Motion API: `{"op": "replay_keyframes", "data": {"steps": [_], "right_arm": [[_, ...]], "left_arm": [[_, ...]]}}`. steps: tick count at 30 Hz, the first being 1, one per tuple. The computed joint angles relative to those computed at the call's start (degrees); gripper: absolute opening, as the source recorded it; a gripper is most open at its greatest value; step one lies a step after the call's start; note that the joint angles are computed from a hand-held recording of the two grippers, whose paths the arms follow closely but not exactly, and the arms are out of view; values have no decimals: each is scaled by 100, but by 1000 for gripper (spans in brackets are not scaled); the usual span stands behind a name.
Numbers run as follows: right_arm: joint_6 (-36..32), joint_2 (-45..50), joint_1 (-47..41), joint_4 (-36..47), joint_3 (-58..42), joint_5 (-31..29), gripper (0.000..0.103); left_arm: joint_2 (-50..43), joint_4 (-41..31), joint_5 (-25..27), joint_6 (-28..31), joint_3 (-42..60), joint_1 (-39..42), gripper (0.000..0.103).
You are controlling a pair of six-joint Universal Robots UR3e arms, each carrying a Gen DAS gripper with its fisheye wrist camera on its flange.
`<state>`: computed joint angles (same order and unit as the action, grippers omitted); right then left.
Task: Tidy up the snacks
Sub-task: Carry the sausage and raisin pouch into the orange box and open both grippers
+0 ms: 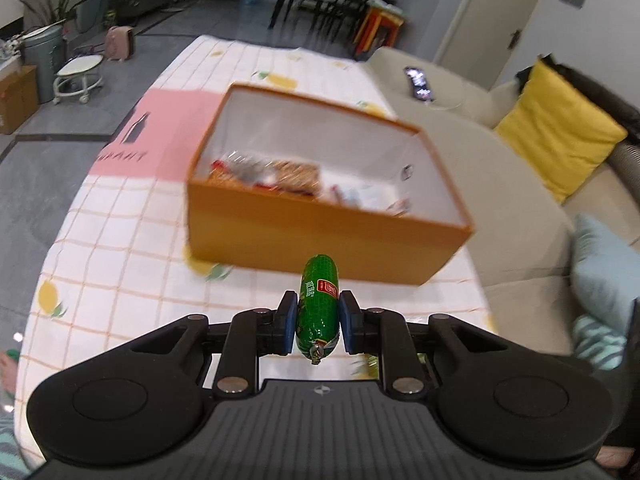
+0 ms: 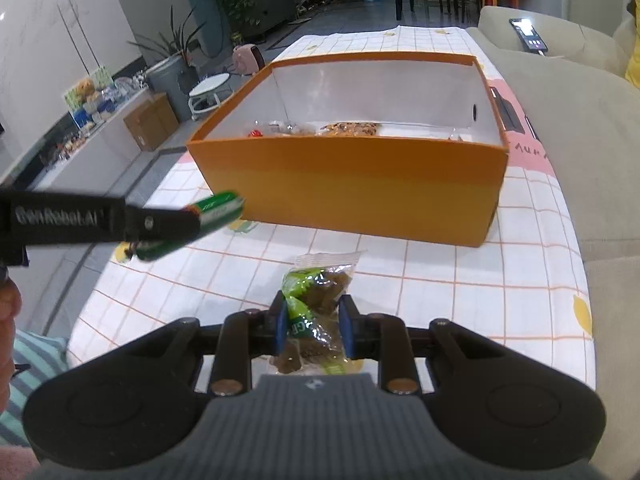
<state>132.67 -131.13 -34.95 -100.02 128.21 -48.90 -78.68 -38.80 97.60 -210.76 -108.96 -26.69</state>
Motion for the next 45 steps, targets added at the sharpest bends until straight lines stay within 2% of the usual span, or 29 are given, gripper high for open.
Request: {"op": "replay_keyframes", "data": {"steps": [5,8,11,17,22,26,32,38,43,45], "right_arm": [[-277,-112,-324,543,-308,304,23],[-75,189,-289,287,-503,458,23],[197,550,-135,-341,-658,470,23],[731,2002,327,-1546,-1619,283,23],[948,3543,826,-1894,-3005,-36,23],[1088,4740,1344,-2007,-4127,-527,23],[1095,6552,1972,-1488,-6107,-1125,23],[982,8293,2427,-546,-8655,-1646,23],[919,9567,2698,201,-10727,-2090,23],[817,9827,2784,274,-11133,-2283,23]], "left_arm": [[-424,-26,82,265,719,-169,24],[-728,-45,-110,471,1207,-55,24],[-1122,-180,-88,797,1838,-18,24],[-1978,-570,-579,1310,3027,371,24],[-2795,-1016,-840,1591,3988,594,24],[-3561,-1392,-1070,1716,4801,829,24],[-4669,-1971,-1223,1855,6013,1082,24],[-5759,-2544,-1213,2006,7353,1214,24],[-6457,-2905,-1309,2048,8254,1328,24],[-6744,-3151,-1279,2099,8710,1329,24]]}}
